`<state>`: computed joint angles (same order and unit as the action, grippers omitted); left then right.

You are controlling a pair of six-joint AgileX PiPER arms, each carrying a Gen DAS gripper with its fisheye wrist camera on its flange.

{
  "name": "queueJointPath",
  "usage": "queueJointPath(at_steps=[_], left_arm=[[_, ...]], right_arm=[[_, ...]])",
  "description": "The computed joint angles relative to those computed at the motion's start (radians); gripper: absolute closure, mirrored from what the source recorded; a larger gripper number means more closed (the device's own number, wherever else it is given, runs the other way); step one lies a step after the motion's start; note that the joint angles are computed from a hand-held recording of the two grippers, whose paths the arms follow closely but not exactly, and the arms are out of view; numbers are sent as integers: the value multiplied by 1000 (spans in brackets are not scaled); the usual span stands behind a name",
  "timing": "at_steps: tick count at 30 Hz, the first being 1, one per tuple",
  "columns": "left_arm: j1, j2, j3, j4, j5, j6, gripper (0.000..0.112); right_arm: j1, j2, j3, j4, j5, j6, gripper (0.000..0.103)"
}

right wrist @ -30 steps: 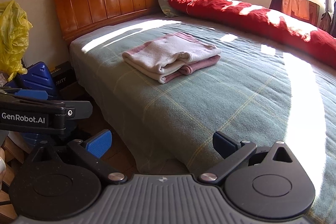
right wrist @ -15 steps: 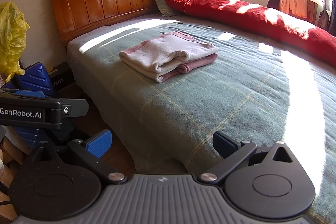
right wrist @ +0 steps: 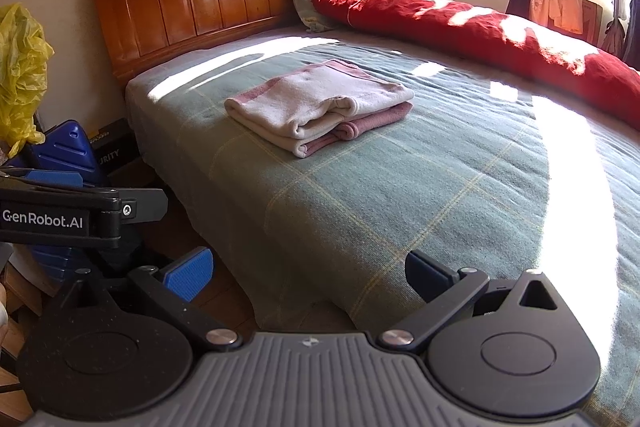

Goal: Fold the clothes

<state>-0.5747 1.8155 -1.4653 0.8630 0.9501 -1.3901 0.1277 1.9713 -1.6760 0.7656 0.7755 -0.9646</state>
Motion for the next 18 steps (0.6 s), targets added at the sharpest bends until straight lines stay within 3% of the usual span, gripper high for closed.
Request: queueJointPath(at_steps=[18], left_arm=[[0,8,-8,-2,-1,14,10]], right_arm=[[-2,-3,4,-3,-5,-4,0]])
